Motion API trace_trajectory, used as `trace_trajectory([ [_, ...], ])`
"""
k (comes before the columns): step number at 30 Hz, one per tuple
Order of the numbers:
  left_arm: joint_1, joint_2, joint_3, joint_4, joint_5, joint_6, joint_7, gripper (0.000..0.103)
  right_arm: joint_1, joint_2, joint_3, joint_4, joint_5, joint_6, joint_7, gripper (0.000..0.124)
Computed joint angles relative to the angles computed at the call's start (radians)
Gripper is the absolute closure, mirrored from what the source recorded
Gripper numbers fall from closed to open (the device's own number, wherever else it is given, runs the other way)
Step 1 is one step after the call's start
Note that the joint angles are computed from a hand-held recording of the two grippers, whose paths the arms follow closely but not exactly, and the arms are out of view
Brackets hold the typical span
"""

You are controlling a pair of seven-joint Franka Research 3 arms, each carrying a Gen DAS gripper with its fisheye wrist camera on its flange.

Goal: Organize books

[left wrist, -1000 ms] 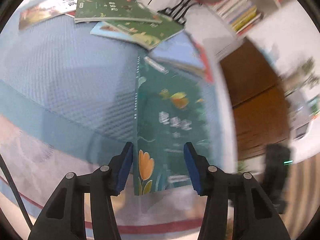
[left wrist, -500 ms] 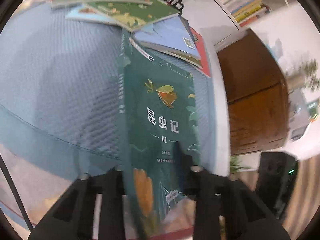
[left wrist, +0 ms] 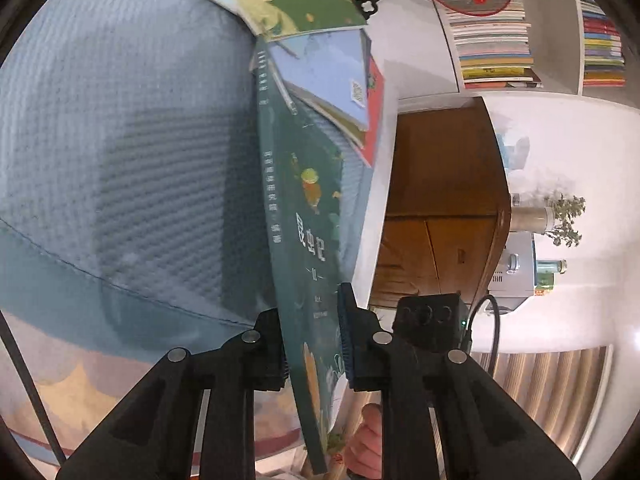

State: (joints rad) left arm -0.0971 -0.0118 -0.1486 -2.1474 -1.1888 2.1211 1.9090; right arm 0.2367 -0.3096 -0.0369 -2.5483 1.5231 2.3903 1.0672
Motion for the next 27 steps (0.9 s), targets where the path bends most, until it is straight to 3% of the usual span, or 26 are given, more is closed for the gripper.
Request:
trace_trajectory([
  [2,0.001,0.001,0.000,-0.002,0.046,0.001,-0.008,0.080,-0.001,-0.016,-0.006,-0.013,0.002,-0.013,-0.006,0.087],
  [6,0.007,0.019,0.001,-0.008,0.046,-0.018,-0.012,0.079,0.009,-0.025,0.001,-0.014,0.025,-0.017,-0.031,0.089],
  [8,0.021,0.022,0.010,-0.030,-0.041,-0.050,0.011,0.079,0.011,-0.010,0.005,-0.005,0.001,-0.016,0.000,0.081],
  [10,0.036,0.027,0.015,-0.044,-0.136,-0.094,0.035,0.079,0.013,-0.002,-0.002,-0.018,0.002,-0.049,0.024,0.059],
  [14,0.029,0.015,0.002,-0.019,-0.063,-0.081,0.022,0.077,0.017,-0.014,0.006,-0.033,0.077,-0.020,-0.028,0.062],
  [16,0.003,0.009,-0.019,0.010,0.136,0.011,-0.073,0.066,0.015,-0.010,0.017,-0.019,0.062,0.010,-0.024,0.081],
  [17,-0.014,0.006,-0.033,0.017,0.285,0.067,-0.143,0.066,0.015,-0.006,0.020,-0.011,0.039,0.020,-0.012,0.093],
  [18,-0.025,0.009,-0.038,0.027,0.365,0.081,-0.156,0.064,0.016,-0.001,0.032,0.001,-0.006,0.043,0.012,0.096],
  [20,-0.037,0.002,-0.038,0.023,0.371,0.099,-0.096,0.055,0.022,0.001,0.055,0.012,-0.107,0.094,0.060,0.096],
  [22,-0.045,0.010,-0.036,0.033,0.329,0.086,-0.036,0.025,0.036,0.004,0.071,0.022,-0.196,0.136,0.101,0.096],
  [24,-0.050,0.035,-0.039,0.068,0.313,0.049,-0.006,0.007,0.052,0.018,0.072,0.032,-0.248,0.152,0.138,0.096],
  [27,-0.058,0.070,-0.052,0.128,0.393,0.020,-0.072,0.001,0.073,0.033,0.055,0.040,-0.235,0.159,0.136,0.096],
])
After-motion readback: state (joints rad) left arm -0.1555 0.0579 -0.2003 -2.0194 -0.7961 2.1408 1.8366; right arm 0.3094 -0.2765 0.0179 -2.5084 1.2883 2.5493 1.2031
